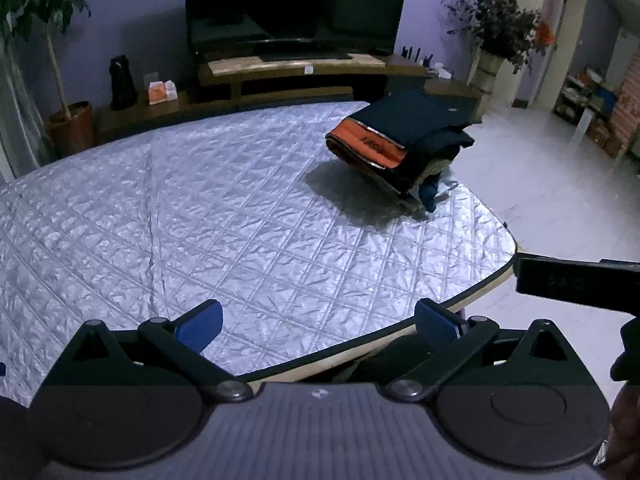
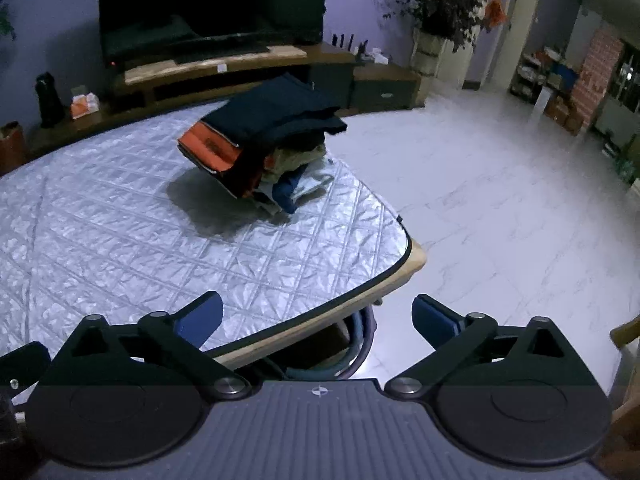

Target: Fold clothes

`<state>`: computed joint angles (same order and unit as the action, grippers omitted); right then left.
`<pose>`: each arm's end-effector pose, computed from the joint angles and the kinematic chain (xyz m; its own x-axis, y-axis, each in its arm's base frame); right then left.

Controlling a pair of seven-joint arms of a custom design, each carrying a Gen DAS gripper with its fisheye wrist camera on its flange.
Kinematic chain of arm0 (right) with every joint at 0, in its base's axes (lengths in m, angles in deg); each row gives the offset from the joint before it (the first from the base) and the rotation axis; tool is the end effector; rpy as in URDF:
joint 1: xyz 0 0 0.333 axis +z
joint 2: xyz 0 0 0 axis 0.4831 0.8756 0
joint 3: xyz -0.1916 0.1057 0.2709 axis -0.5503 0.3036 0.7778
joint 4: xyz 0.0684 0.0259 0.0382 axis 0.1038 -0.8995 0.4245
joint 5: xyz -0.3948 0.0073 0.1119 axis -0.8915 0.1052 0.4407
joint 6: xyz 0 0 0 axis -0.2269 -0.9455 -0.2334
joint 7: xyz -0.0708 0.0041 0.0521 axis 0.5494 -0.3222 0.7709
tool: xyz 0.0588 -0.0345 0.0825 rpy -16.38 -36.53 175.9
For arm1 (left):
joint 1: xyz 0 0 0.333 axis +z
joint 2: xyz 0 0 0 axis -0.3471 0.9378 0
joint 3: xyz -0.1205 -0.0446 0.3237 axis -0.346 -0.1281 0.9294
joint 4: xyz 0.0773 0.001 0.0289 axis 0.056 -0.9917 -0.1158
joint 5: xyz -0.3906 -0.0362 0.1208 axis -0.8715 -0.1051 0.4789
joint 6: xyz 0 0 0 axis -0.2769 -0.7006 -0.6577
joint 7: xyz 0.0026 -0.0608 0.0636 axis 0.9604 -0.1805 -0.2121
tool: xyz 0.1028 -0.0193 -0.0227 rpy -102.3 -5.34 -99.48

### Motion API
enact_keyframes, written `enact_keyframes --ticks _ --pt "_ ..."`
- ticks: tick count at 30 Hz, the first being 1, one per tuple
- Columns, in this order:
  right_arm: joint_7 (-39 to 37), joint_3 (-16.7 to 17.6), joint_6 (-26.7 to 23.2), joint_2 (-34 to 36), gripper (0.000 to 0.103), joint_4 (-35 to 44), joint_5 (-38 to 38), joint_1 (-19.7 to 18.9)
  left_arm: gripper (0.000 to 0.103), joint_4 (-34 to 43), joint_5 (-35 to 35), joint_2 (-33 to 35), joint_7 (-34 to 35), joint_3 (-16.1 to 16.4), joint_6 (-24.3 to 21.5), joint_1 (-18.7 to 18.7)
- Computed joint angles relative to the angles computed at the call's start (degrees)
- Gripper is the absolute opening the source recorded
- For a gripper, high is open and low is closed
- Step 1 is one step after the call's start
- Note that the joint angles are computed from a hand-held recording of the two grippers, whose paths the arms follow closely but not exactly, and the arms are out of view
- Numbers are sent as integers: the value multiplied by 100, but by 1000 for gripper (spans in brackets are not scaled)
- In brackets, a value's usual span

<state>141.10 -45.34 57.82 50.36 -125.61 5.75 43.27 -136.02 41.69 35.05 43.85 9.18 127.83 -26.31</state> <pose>0.6753 0.1359 0.5735 -0.3375 -0.9357 0.1028 -0.7093 0.1810 -0.6813 0.6831 -0.1723 0.5818 -0.2109 -0.9750 0.0701 -0.7353 0.1110 -0.6686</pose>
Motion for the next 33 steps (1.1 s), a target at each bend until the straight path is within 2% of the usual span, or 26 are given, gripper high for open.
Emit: enact_keyframes --ticks 11,33 --pt "104 121 175 -394 102 -399 -24 -67 102 -261 46 -342 -93 -10 -121 -32" --pt "82 211 234 -465 103 -438 -95 -37 102 -363 291 -479 -303 24 -243 -64"
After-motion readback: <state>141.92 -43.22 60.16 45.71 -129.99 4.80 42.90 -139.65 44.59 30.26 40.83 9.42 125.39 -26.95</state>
